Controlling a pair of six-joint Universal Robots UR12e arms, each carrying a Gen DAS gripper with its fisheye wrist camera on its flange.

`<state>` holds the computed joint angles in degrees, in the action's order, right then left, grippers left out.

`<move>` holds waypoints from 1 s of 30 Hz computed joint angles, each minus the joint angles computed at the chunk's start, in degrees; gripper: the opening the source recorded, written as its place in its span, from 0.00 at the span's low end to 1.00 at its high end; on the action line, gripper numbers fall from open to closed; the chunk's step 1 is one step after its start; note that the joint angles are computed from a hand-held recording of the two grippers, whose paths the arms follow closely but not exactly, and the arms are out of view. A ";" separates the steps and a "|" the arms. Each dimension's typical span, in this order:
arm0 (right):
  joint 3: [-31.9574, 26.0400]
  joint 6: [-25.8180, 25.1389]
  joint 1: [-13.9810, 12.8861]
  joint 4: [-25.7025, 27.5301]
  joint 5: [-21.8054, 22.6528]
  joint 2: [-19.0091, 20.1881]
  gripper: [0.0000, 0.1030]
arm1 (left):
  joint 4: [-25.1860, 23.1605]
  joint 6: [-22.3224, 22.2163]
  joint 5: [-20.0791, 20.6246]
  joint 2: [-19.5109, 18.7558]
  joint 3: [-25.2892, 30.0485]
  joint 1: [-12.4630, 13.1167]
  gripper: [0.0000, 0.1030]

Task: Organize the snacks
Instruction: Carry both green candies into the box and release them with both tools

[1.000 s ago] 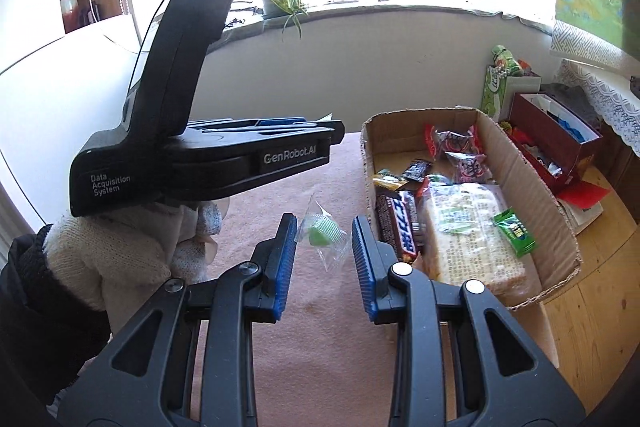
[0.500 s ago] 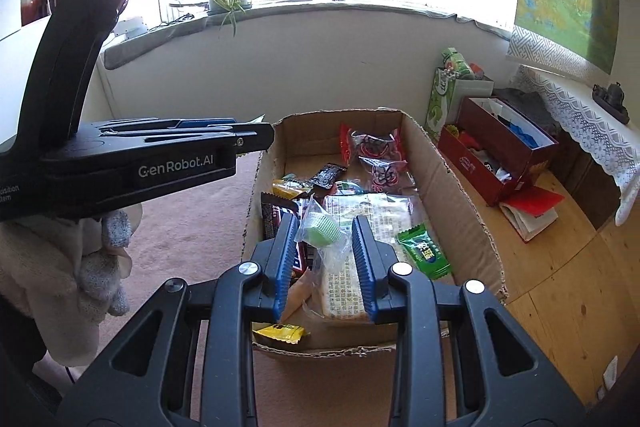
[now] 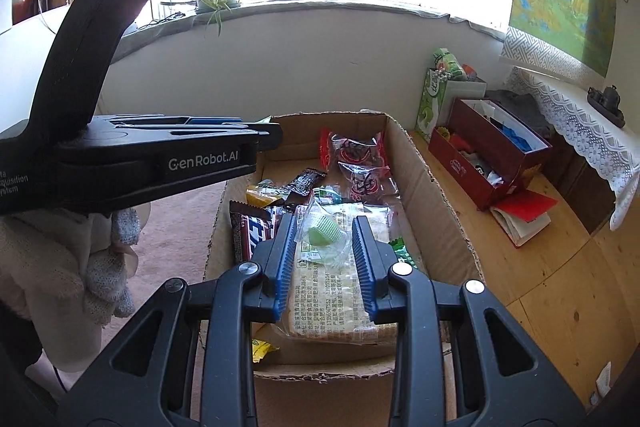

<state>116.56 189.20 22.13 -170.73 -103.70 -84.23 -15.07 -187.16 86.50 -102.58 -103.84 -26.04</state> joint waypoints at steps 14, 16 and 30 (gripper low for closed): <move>0.07 -0.38 -0.21 0.10 -0.23 -0.02 0.29 | -1.31 0.13 0.65 -0.60 1.14 -0.57 0.31; 0.05 -0.36 -0.19 0.23 -0.33 -0.02 0.29 | -1.48 -0.01 0.52 -0.62 1.22 -0.54 0.32; -0.25 -1.32 0.61 0.75 -3.34 0.12 0.47 | -1.77 -0.09 0.70 -0.59 1.33 -0.58 0.32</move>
